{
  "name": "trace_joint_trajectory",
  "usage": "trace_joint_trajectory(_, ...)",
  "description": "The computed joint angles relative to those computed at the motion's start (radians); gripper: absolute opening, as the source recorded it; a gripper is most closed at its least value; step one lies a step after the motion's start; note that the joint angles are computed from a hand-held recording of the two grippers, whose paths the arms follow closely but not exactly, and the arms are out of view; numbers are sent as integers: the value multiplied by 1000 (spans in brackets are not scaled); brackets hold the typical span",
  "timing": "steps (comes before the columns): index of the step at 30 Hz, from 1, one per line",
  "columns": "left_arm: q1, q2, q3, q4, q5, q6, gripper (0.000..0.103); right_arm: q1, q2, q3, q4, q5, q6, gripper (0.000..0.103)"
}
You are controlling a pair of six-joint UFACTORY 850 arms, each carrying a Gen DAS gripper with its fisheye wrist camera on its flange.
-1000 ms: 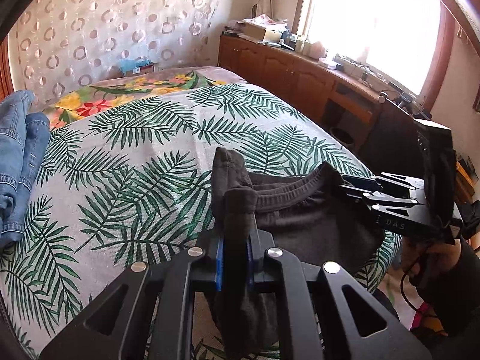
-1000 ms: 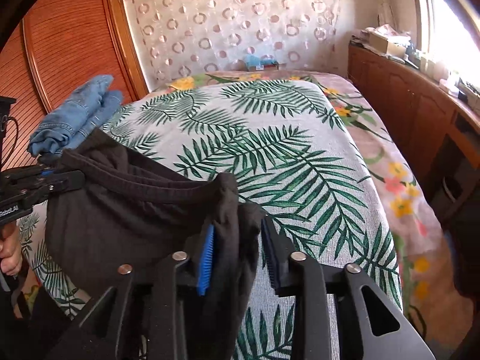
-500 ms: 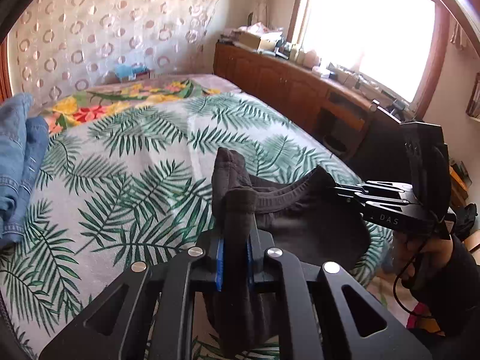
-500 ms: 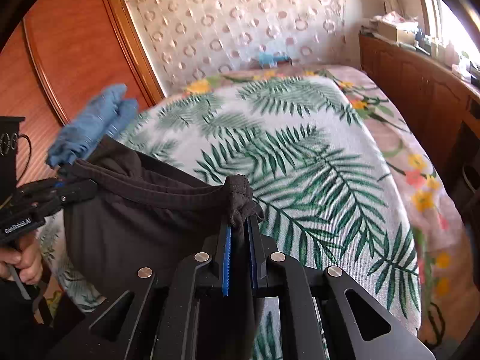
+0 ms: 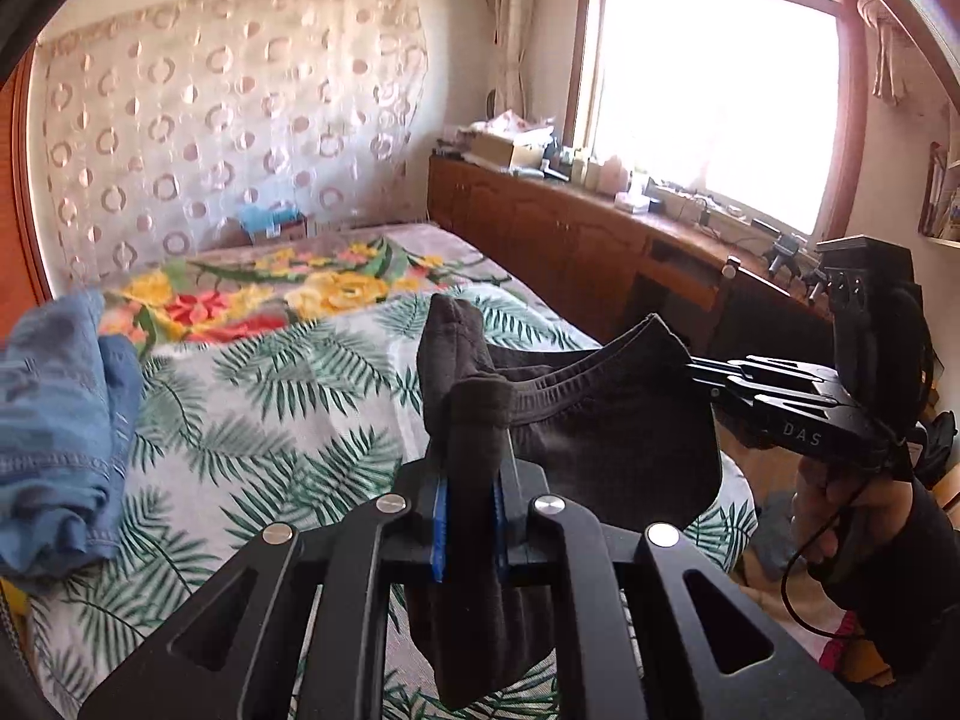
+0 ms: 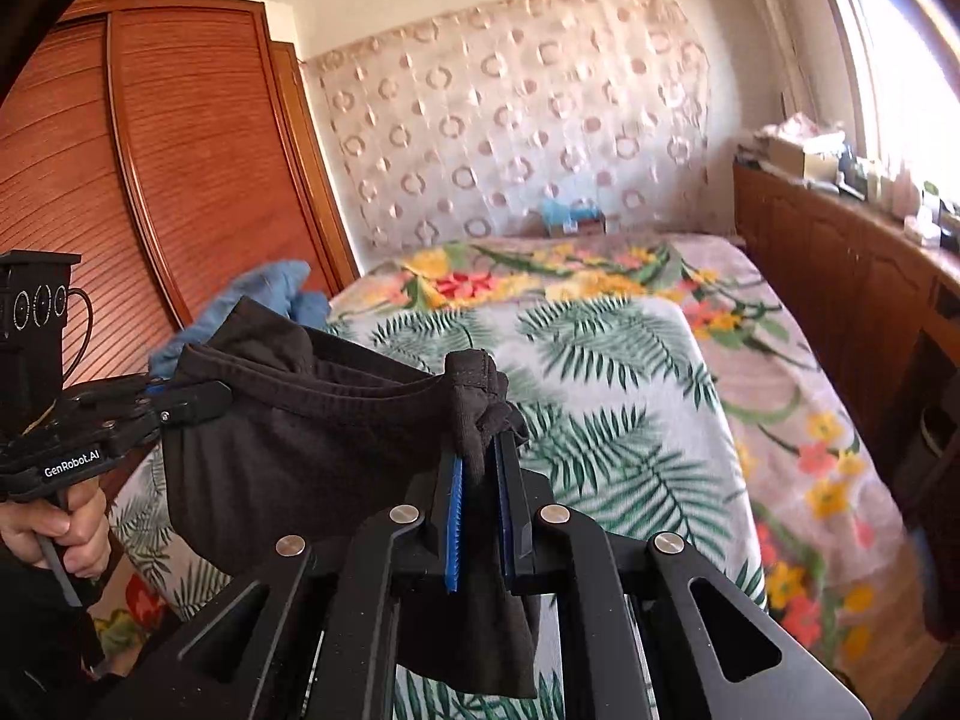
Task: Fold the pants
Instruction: 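Lift the folded shorts with both grippers and carry them toward the jeans pile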
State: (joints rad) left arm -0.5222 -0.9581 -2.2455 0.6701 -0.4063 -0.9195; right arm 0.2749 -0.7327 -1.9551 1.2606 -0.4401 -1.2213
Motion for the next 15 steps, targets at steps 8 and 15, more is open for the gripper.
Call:
trace_joint_trajectory(8, 6, 35, 47, 123, 18, -113, 12, 10, -23, -23, 65, 4, -82, 9)
trace_joint_trajectory(15, 18, 60, 96, 214, 19, -209, 12, 11, -94, -120, 47, -18, -101, 9)
